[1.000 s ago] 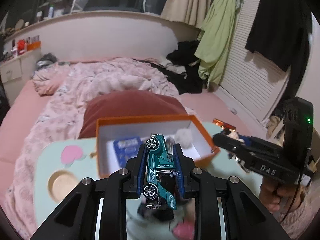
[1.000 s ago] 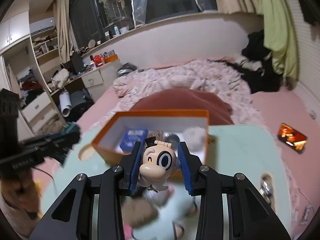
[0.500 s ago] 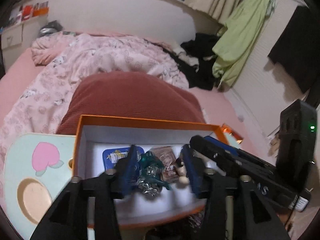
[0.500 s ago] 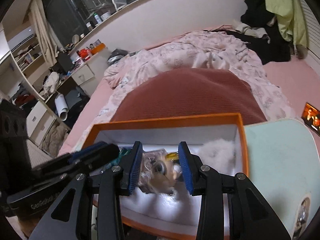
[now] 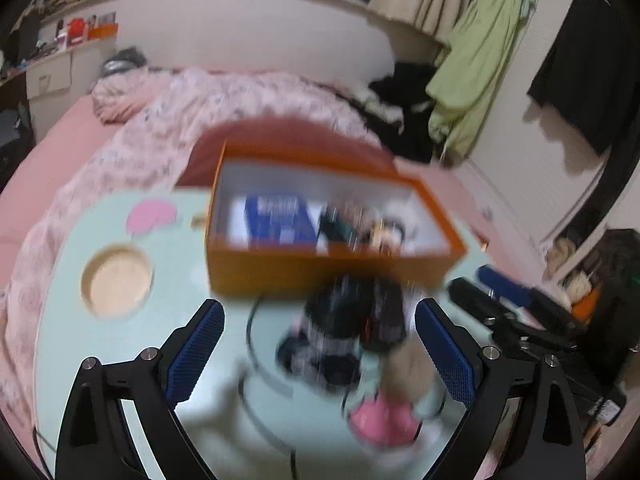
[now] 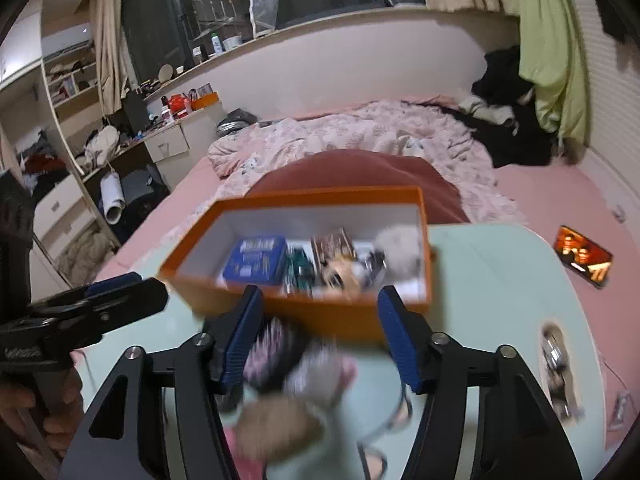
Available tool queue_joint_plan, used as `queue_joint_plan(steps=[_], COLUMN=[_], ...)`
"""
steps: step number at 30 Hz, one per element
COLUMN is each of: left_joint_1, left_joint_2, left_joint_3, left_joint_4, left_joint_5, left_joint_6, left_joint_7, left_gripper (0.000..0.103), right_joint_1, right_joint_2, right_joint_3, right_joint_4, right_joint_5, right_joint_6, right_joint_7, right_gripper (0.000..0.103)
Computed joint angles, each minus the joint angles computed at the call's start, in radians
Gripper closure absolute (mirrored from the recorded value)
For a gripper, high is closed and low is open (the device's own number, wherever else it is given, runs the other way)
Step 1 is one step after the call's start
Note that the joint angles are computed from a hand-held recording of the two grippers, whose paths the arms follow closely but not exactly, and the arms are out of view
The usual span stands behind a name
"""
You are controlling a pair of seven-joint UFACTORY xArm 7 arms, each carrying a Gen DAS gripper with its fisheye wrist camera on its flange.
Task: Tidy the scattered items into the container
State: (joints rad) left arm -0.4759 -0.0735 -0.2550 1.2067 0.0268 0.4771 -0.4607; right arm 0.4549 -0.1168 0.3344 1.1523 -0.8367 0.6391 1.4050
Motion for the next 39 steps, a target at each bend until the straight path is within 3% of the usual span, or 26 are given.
queue_joint_plan(steps=[5, 9, 11, 15, 16, 19, 39], left_joint_1=[-0.01, -0.009, 0.004, 0.026, 0.007, 0.0, 0.001], left_joint_2=[-0.065, -0.078, -0.066, -0.043, -0.048, -0.051, -0.055], left_joint_3=[-0.024, -0.034, -0.052, -0.094, -0.073, -0.064, -0.056], left_joint_4=[-0.108, -0.137, -0.126, -0.108, -0.124, -0.129, -0.141], left_joint_5=[0.057, 0.078, 0.156, 0.351, 0.361, 0.369, 0.387], left_joint_6=[0.058, 0.09, 0.117, 0.174, 0.144, 0.139, 0.113], left_joint_7=[-0.047, -0.054, -0.106, -0.214, -0.222, -0.227, -0.232], left_gripper=[0.007, 0.007, 0.001, 0.0, 0.0, 0.0, 0.0], right_joint_1=[0.032, 0.039, 0.038, 0.038, 0.04, 0.054, 0.074], right_joint_2=[-0.06, -0.062, -0.06, -0.044, -0.039, -0.009, -0.012], right_joint_3=[0.046, 0.046, 0.041, 0.043, 0.043, 0.048, 0.025], right_joint_4=[-0.082, -0.113, -0.12, -0.117, -0.112, -0.087, -0.099], right_joint_5=[0.017, 0.088, 0.124, 0.157, 0.157, 0.142, 0.161], right_joint_6=[0.094, 0.107, 0.113, 0.141, 0.151, 0.195, 0.177], right_joint_7=[0.02, -0.038, -0.053, -0.062, -0.068, -0.108, -0.12], right_gripper=[0.028, 0.027, 0.027, 0.026, 0.025, 0.014, 0.004])
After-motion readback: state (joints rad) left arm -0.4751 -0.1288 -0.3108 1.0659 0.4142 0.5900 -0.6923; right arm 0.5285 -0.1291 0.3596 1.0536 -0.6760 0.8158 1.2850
